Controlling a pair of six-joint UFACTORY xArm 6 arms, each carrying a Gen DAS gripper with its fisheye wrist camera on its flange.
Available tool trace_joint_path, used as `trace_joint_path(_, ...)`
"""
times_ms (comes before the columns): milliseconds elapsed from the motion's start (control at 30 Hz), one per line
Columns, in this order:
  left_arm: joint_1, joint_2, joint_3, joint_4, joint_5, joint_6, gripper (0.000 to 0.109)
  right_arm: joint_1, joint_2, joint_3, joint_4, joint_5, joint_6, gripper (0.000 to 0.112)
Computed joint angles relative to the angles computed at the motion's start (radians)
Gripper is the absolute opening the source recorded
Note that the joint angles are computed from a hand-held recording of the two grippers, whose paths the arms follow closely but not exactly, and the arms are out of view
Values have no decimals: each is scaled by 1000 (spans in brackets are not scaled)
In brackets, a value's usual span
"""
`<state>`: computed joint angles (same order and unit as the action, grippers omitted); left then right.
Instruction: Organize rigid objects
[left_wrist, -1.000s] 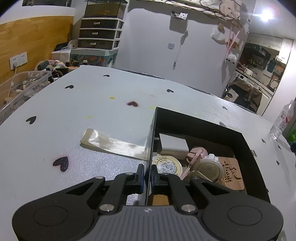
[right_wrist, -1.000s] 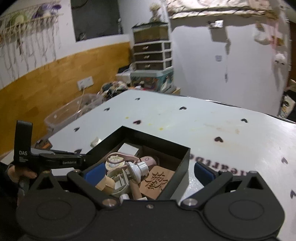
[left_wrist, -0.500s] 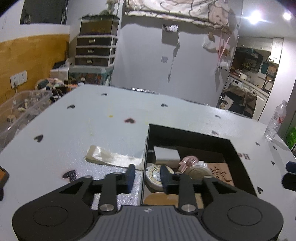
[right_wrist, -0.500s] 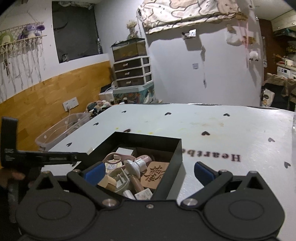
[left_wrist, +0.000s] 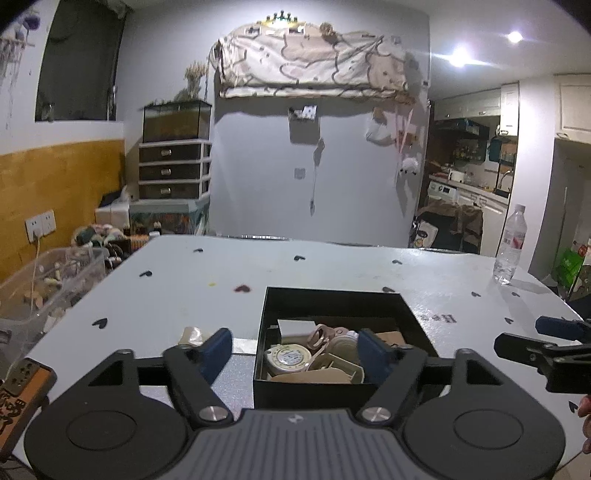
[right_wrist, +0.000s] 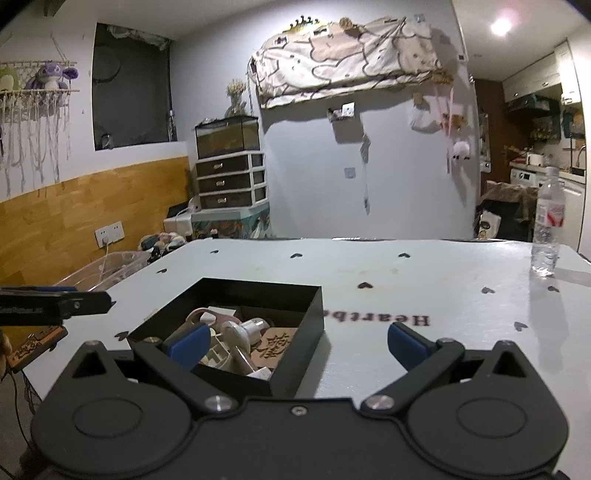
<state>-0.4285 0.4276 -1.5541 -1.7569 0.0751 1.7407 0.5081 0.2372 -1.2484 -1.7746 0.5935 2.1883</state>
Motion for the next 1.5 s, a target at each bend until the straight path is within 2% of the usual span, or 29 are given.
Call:
trace_joint_path(67, 1, -29, 23, -115, 4, 115, 85, 18, -16, 22, -1, 37, 5, 103)
trace_joint_path(200, 7, -75, 67, -269, 20, 277, 93, 47, -39, 56, 15, 100, -1, 103)
trace_joint_path(400, 18, -109, 104, -425, 36, 431, 102, 70, -50, 73, 26, 148, 0, 103)
trace_joint_path(567, 21, -118, 115, -484, 29, 482, 103, 82, -50, 77, 25, 161, 9, 103)
trace_joint_path(733, 29, -115, 95, -667, 7, 682, 103, 92, -56, 83, 15, 170, 14, 103)
trace_joint_path(800, 28, -116, 96, -691, 5, 711, 103, 95, -57, 85, 13, 174, 16, 103)
trace_joint_path(1500, 24, -114, 99, -662, 3, 686, 103, 99, -68, 92, 23, 179, 14, 103)
